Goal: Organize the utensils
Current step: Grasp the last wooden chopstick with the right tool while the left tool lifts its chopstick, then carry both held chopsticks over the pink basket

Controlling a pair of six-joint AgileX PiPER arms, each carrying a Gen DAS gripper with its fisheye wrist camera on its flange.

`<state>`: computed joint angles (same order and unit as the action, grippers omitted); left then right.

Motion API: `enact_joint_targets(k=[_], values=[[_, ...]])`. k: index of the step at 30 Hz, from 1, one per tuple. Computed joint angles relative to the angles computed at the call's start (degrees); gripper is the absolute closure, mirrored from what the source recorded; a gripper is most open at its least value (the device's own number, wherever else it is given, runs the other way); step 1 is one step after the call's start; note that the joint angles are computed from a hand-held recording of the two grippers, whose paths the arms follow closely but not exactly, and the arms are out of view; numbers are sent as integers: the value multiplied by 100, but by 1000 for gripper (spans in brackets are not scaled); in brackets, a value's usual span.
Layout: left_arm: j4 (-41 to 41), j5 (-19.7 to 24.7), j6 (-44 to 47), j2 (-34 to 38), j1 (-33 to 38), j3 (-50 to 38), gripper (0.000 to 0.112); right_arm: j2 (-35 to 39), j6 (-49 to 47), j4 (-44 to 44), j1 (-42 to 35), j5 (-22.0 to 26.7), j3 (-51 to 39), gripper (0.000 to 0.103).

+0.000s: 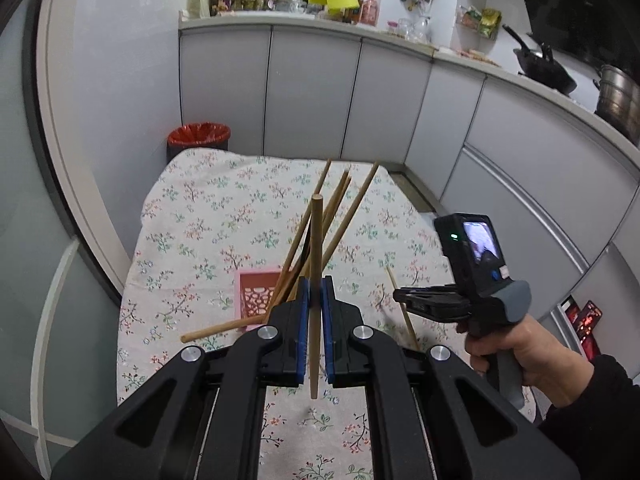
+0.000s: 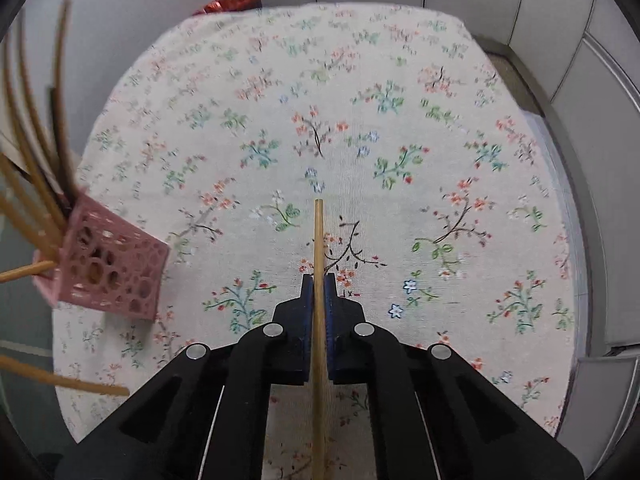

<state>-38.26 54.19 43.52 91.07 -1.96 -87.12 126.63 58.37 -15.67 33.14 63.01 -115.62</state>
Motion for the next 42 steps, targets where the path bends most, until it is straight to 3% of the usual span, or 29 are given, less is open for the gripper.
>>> enact_joint_targets(k=[6, 13, 20, 27, 35, 42], values=[[-633, -270, 340, -461, 186, 180, 106, -1204, 661, -921, 473, -402, 984, 99], [-1351, -994, 727, -870, 314, 499, 106, -1884, 1383, -2096, 1091, -350, 1146, 99], [-1026, -2075, 564, -601, -99, 531, 106, -1979, 1578, -2728, 1413, -114, 904, 99], [-133, -2612, -243, 171, -478, 84, 106, -1944, 1551, -2757, 1439, -87, 820, 99], [1447, -2717, -1653, 920, -863, -489, 106, -1893, 1517, -2774, 1460, -65, 763, 99], [1731, -2343, -1979, 1295, -885, -895, 103, -1936, 1543, -2800, 1484, -86, 799, 99]])
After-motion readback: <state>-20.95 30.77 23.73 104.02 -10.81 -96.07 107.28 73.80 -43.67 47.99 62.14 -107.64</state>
